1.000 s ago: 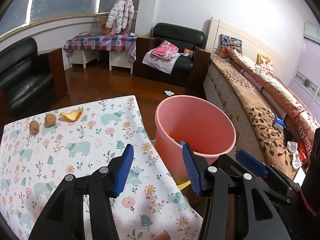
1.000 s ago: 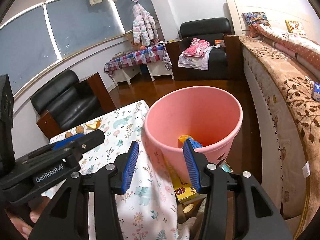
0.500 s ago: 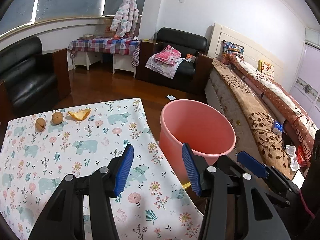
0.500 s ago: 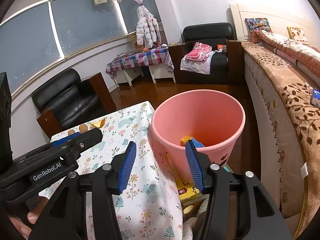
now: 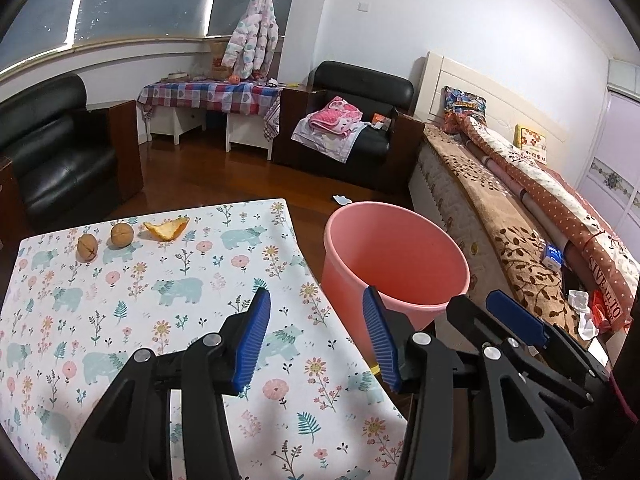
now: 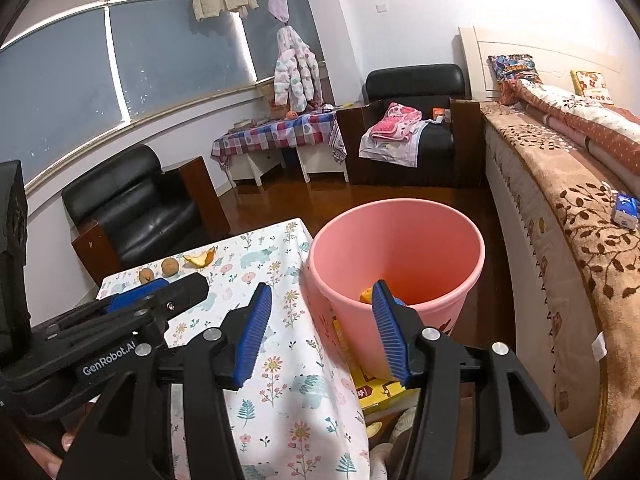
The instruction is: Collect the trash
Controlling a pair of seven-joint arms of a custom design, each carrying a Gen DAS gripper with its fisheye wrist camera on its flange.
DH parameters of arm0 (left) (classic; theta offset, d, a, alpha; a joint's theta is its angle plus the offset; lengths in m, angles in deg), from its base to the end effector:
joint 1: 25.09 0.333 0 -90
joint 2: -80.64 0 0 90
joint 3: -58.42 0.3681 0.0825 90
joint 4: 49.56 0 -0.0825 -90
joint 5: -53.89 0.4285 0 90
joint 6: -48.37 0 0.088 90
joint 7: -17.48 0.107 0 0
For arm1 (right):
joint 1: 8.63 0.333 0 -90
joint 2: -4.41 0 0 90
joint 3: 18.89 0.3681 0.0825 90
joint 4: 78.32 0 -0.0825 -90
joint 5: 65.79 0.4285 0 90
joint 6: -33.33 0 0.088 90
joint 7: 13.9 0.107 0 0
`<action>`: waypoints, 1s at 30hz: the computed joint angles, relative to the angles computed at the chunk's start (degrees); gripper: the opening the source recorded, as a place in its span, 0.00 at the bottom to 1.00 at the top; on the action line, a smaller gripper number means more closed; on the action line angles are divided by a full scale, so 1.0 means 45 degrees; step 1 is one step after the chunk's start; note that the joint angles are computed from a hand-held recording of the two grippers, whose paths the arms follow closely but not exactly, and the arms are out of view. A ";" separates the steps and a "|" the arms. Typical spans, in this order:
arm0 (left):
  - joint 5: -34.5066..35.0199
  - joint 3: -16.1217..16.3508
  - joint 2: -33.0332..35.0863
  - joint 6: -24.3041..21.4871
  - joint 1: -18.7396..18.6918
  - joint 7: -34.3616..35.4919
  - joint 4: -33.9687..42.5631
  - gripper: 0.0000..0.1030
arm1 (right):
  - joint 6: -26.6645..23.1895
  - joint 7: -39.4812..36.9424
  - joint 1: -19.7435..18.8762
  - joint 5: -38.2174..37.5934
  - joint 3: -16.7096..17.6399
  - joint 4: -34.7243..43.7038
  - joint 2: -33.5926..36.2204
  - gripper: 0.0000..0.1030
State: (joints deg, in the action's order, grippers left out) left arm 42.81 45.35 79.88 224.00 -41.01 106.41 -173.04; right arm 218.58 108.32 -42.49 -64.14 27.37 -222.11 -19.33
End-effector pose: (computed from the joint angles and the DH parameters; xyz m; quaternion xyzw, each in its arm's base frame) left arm 0.5498 -0.2878 0.5442 -0.5300 0.7212 -0.4081 0.1798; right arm 0.4842 0.1417 0.5288 -0.5299 0.6854 -0.3086 0.3928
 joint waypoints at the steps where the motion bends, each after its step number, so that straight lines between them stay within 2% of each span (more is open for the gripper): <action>1: -0.0051 0.0004 -0.0023 0.0012 0.0002 0.0027 -0.0032 0.46 | 0.0013 0.0011 -0.0005 -0.0001 0.0014 -0.0007 -0.0020 0.52; 15: -0.0205 0.0087 -0.0098 0.0055 -0.0069 0.0026 -0.0285 0.43 | 0.0213 -0.0193 0.0194 0.0463 0.0013 -0.0154 0.0014 0.52; 30: -0.0535 0.0023 0.0017 -0.0032 -0.0085 0.0370 -0.0273 0.40 | 0.0134 0.0024 0.0011 0.0406 0.0210 -0.0192 0.0064 0.52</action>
State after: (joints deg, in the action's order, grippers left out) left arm 40.40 45.46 79.96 223.86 -41.39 108.07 -174.27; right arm 219.18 108.43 -42.44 -62.32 28.32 -222.97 -19.04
